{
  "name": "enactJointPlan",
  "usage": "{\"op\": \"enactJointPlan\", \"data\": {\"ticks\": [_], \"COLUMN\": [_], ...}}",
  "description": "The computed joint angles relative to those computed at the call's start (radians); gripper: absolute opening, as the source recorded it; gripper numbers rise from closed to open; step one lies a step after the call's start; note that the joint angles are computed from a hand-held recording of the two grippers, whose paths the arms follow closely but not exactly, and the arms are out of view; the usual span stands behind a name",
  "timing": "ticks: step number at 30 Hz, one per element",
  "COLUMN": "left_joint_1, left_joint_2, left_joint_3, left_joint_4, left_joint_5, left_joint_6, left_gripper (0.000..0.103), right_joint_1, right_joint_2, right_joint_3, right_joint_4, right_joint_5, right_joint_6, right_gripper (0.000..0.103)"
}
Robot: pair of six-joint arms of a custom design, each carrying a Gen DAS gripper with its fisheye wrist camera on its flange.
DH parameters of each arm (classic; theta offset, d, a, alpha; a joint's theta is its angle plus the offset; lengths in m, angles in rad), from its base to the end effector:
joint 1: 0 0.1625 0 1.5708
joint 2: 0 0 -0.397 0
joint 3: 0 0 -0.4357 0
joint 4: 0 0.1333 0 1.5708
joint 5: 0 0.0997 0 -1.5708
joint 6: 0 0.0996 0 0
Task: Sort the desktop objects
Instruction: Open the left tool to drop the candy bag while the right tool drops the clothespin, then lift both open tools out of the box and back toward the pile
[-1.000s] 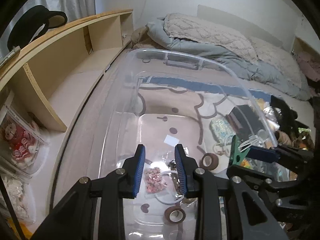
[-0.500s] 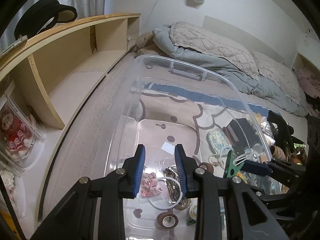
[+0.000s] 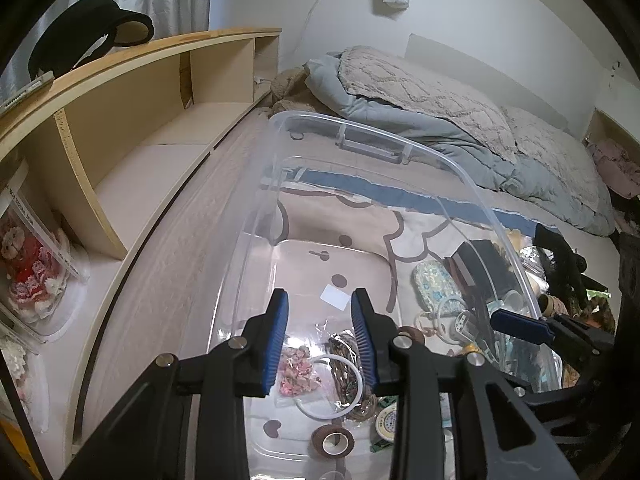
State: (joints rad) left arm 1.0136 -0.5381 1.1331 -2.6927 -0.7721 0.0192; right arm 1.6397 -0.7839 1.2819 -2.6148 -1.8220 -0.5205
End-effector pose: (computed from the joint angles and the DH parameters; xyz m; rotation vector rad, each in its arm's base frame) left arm -0.2614 -0.8066 0.1118 0.4138 2.3424 -0.8796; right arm 0.1633 -0.7899 0.2040 0.6938 -2.6146 0.6613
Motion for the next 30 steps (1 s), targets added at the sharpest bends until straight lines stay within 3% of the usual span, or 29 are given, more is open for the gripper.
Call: {"op": "enactJointPlan", "data": {"ticks": [17, 18, 19, 21, 27, 29, 30], "left_joint_1": [0.0, 0.0, -0.001, -0.002, -0.008, -0.012, -0.018], "left_joint_2": [0.005, 0.006, 0.005, -0.003, -0.003, -0.01, -0.008], "left_joint_3": [-0.009, -0.009, -0.008, 0.001, 0.006, 0.018, 0.023], "left_joint_4": [0.008, 0.01, 0.012, -0.005, -0.003, -0.021, -0.044], "left_joint_5": [0.018, 0.022, 0.024, 0.004, 0.008, -0.009, 0.003], "left_joint_6": [-0.008, -0.01, -0.013, -0.01, 0.007, 0.026, 0.044], "left_gripper": [0.033, 0.034, 0.046, 0.06, 0.065, 0.071, 0.081], "right_joint_1": [-0.003, -0.004, -0.006, -0.009, -0.01, -0.01, -0.011], "right_joint_2": [-0.009, -0.012, -0.017, -0.024, -0.032, -0.039, -0.044], "right_joint_3": [0.02, 0.026, 0.036, 0.048, 0.066, 0.078, 0.083], "right_joint_4": [-0.032, -0.044, -0.061, -0.079, -0.103, -0.125, -0.128], "right_joint_5": [0.037, 0.043, 0.057, 0.073, 0.073, 0.068, 0.07], "right_joint_6": [0.001, -0.001, -0.004, -0.007, -0.012, -0.029, -0.031], "right_gripper": [0.077, 0.077, 0.077, 0.077, 0.077, 0.079, 0.081]}}
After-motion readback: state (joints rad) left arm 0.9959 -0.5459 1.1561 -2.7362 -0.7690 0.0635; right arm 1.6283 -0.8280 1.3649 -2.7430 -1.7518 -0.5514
